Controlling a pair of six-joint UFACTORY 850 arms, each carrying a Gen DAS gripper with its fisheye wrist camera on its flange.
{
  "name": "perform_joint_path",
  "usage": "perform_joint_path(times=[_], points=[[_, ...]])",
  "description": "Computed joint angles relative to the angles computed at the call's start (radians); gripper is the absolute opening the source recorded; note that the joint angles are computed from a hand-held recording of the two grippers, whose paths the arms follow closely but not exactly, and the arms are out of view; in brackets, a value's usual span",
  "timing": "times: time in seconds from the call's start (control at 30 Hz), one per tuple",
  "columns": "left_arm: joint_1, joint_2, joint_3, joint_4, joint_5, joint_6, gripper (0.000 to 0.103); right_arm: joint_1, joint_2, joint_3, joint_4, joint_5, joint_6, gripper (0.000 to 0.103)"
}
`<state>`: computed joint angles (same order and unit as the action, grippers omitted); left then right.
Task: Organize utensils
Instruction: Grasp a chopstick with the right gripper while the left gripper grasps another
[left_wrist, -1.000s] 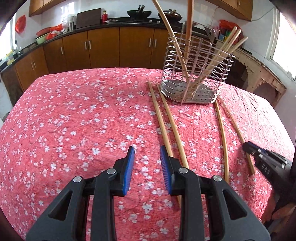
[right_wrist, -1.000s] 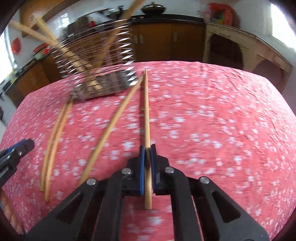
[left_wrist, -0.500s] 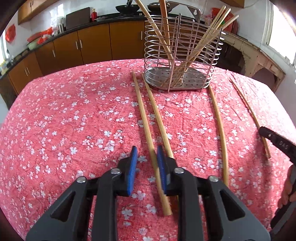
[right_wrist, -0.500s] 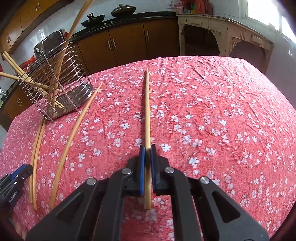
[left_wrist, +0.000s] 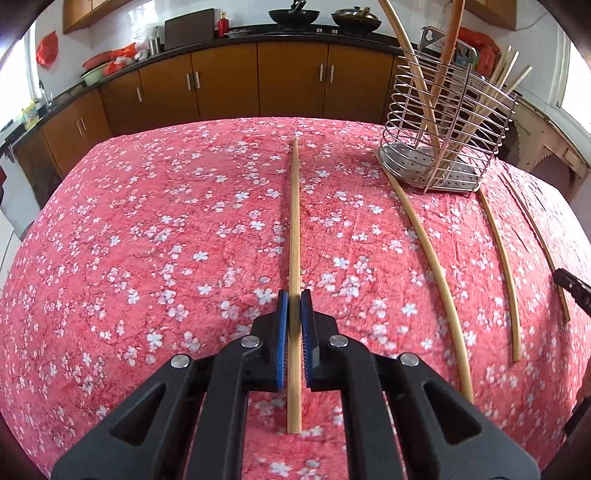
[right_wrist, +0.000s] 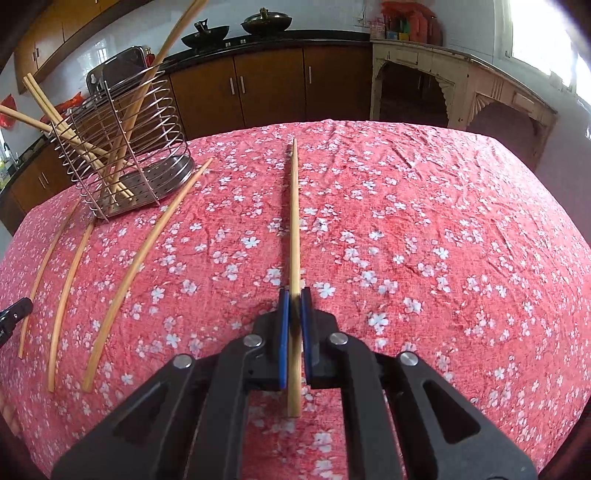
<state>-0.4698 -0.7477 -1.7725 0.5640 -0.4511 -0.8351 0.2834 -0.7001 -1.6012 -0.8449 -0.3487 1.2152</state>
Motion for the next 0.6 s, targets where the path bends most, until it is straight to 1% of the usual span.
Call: perform_joint_path(times=[0.07,0.13,0.27,0.47,0.6], points=[[0.002,0.005,0.011,0.011,0.014,-0.011,0.008,-0.003,0.014,0.021,-0.006,0.013,0.008,0.008],[0.006,0.01,0.018,-0.014,0.029,0.0,0.008,-0.004,0.027,0.043,-0.016,0.025,0.019,0.008],[0.024,0.028,0.047,-0.088,0.075,0.048,0.008,-0.005,0.026,0.039,0.004,0.027,0.001,0.008],[0.025,0.03,0.05,-0.101,0.081,0.056,0.008,-0.002,0.024,0.033,0.002,0.013,-0.004,0.008],[0.037,0.041,0.068,-0.16,0.11,0.099,0.008,-0.005,0.022,0.028,0.031,0.027,-0.021,0.008]])
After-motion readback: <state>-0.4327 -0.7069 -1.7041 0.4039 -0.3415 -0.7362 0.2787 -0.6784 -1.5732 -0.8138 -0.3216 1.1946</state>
